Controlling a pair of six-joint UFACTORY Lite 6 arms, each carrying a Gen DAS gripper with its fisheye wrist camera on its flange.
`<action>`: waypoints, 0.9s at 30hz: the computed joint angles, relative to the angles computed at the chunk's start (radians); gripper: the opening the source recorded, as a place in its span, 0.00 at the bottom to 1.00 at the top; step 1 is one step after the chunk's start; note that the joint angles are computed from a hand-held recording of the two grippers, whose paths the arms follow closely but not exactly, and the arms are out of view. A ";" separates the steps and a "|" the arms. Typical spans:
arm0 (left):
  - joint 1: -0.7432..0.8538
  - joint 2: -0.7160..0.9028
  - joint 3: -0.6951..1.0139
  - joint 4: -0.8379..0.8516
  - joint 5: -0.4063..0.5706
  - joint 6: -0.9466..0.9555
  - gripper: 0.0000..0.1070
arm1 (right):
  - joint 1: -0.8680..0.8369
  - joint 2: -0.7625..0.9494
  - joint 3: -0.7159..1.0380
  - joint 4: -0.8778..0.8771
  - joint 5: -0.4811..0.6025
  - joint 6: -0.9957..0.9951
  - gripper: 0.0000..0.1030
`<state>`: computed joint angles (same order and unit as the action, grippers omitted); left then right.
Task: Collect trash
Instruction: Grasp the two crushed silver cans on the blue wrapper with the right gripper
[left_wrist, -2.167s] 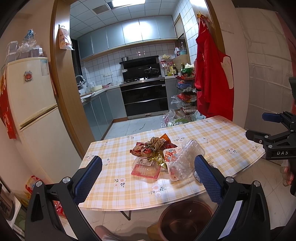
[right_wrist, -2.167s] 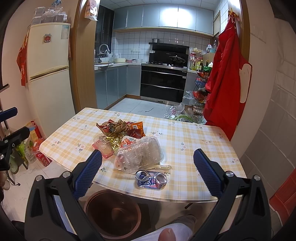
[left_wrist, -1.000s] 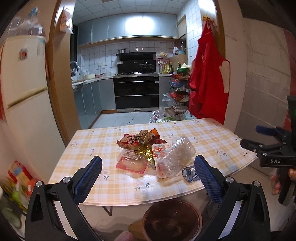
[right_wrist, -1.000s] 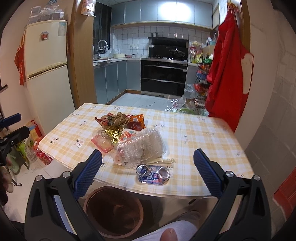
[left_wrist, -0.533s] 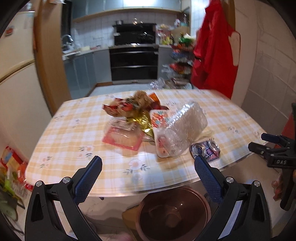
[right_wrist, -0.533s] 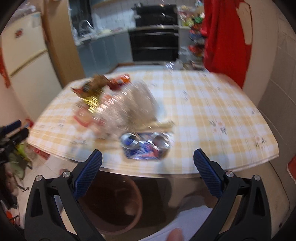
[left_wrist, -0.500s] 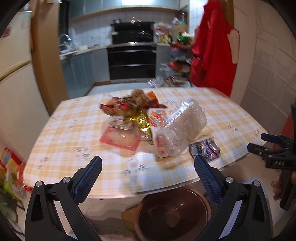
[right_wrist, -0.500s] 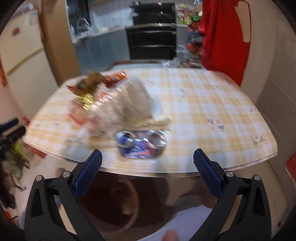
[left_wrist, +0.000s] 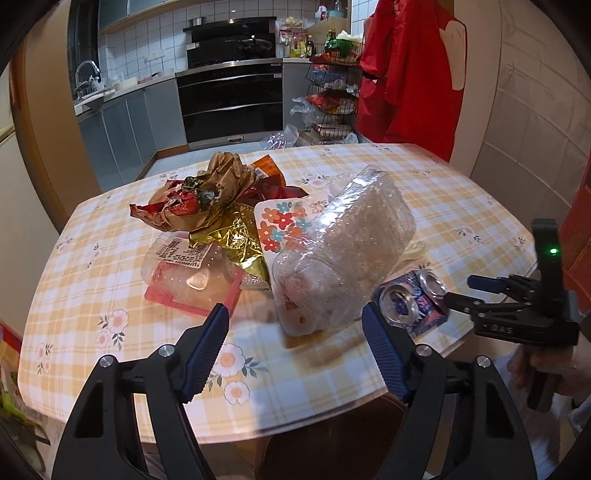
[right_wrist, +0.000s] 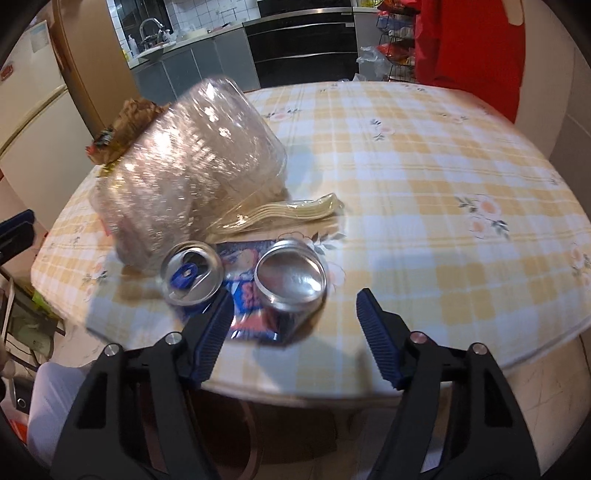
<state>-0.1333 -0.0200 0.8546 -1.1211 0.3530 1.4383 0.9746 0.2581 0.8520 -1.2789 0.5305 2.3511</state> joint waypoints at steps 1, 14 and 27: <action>-0.002 0.022 0.013 -0.020 -0.004 0.021 0.68 | -0.032 0.039 0.016 -0.042 -0.030 0.031 0.62; -0.071 0.346 0.330 -0.056 0.085 0.160 0.68 | -0.065 0.111 0.055 -0.193 -0.052 0.154 0.50; -0.084 0.748 0.846 0.285 0.301 -0.156 0.69 | -0.049 0.006 -0.043 -0.226 -0.033 0.250 0.50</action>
